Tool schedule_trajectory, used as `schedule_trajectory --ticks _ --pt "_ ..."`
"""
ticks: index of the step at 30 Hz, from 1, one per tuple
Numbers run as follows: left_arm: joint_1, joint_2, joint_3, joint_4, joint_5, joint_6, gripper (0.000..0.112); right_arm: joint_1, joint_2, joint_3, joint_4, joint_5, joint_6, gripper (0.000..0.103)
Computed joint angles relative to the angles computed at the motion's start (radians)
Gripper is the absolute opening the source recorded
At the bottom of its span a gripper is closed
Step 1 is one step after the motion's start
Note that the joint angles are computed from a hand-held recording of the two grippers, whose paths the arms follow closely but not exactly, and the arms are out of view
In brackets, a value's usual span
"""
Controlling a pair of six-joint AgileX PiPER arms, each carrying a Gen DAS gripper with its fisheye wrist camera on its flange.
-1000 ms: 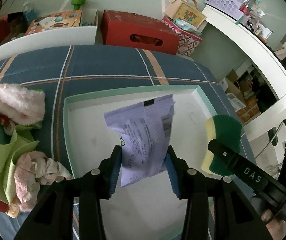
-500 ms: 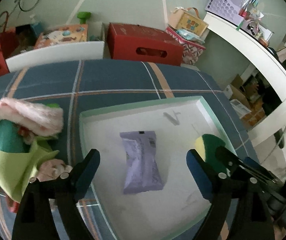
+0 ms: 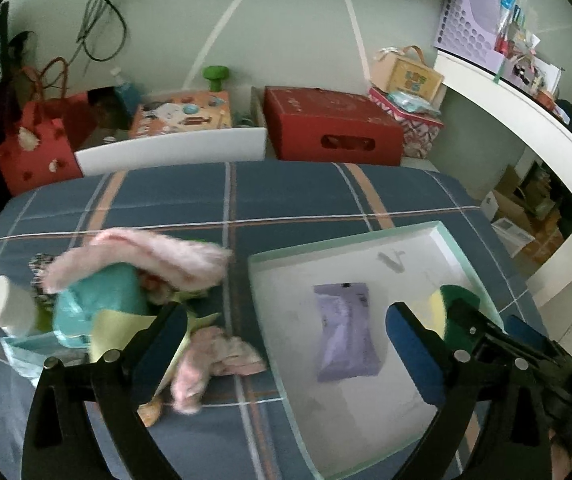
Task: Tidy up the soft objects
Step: 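Open both tools to drop the sponge and packet into the tray, then move the left tool to the light-blue mask and close on it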
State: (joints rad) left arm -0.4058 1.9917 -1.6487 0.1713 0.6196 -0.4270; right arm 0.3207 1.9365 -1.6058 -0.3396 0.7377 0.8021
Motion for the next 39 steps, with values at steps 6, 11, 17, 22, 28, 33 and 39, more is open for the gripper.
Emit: schedule_trajectory --ticks 6,11,17,22,28,33,39 --pt "0.059 -0.039 0.028 0.100 0.072 -0.067 0.100 0.034 0.000 -0.024 0.103 -0.052 -0.096 0.103" --pt "0.141 -0.066 0.072 0.108 0.080 -0.108 0.100 0.107 0.042 -0.107 0.025 0.006 -0.096 0.103" --pt "0.236 -0.108 0.128 0.098 0.064 -0.149 0.100 0.162 0.095 -0.192 0.016 0.062 -0.114 0.103" --pt "0.308 -0.129 0.159 0.061 0.049 -0.153 0.100 0.200 0.108 -0.211 0.018 0.038 -0.136 0.103" --pt "0.373 -0.135 0.186 -0.038 0.031 -0.098 0.099 0.253 0.146 -0.272 -0.034 0.059 -0.094 0.103" --pt "0.414 -0.131 0.194 -0.101 0.019 -0.054 0.100 0.280 0.208 -0.380 -0.032 0.121 -0.116 0.103" --pt "0.478 -0.130 0.211 -0.167 0.010 -0.020 0.100 0.290 0.300 -0.555 0.106 0.165 -0.205 0.103"
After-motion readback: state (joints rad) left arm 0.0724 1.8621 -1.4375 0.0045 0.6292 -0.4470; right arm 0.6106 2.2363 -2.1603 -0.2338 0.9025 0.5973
